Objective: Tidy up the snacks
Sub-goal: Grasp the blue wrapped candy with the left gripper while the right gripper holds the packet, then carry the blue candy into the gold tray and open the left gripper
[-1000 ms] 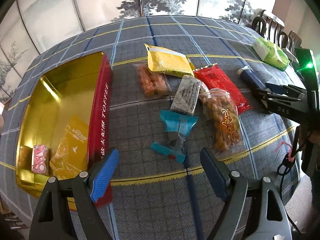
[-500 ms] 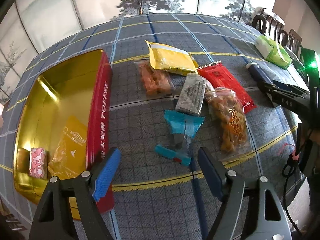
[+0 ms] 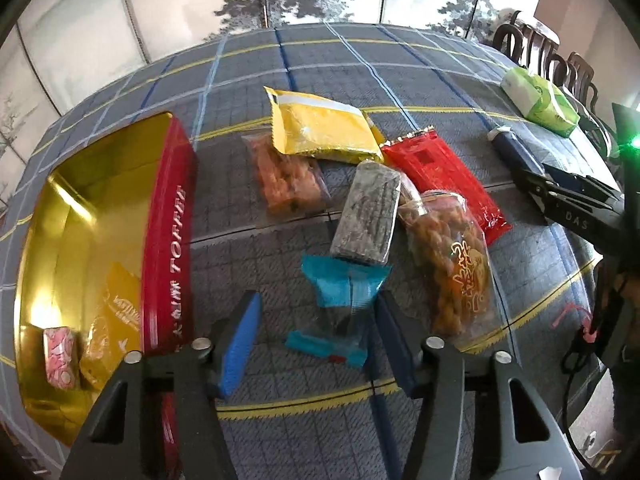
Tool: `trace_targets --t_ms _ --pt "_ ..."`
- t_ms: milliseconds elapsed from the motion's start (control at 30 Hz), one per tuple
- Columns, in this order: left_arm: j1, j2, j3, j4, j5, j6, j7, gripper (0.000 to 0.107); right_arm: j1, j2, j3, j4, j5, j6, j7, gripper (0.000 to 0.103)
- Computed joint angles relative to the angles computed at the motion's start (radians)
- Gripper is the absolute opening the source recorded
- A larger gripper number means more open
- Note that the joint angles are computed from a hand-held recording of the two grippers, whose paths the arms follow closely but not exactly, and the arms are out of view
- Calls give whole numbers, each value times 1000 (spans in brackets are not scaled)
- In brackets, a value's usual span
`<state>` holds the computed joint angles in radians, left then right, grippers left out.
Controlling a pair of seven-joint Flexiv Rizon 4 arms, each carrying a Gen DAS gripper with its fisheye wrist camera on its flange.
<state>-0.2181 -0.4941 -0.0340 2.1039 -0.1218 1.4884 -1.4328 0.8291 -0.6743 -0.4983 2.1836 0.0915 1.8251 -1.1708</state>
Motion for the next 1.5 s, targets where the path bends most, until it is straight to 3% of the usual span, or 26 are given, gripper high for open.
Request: trace_targets --t_ms 67,233,733,1167,1300,1500 --pt "34 -3 -41 4 -22 -12 18 41 -1 1 2 1 0 1 0 52" --pt "39 -2 -51 16 -33 2 25 28 0 0 3 0 2 1 1 52" --pt "45 45 -61 68 -43 49 32 26 0 0 2 -1 1 0 2 52" --pt "220 157 -235 197 -136 126 108 26 1 0 1 -1 1 0 2 52" --pt "234 192 -224 213 -146 148 108 26 1 0 1 -1 1 0 2 52" --pt "179 217 -85 206 -123 144 69 26 2 -1 1 -1 2 0 2 52"
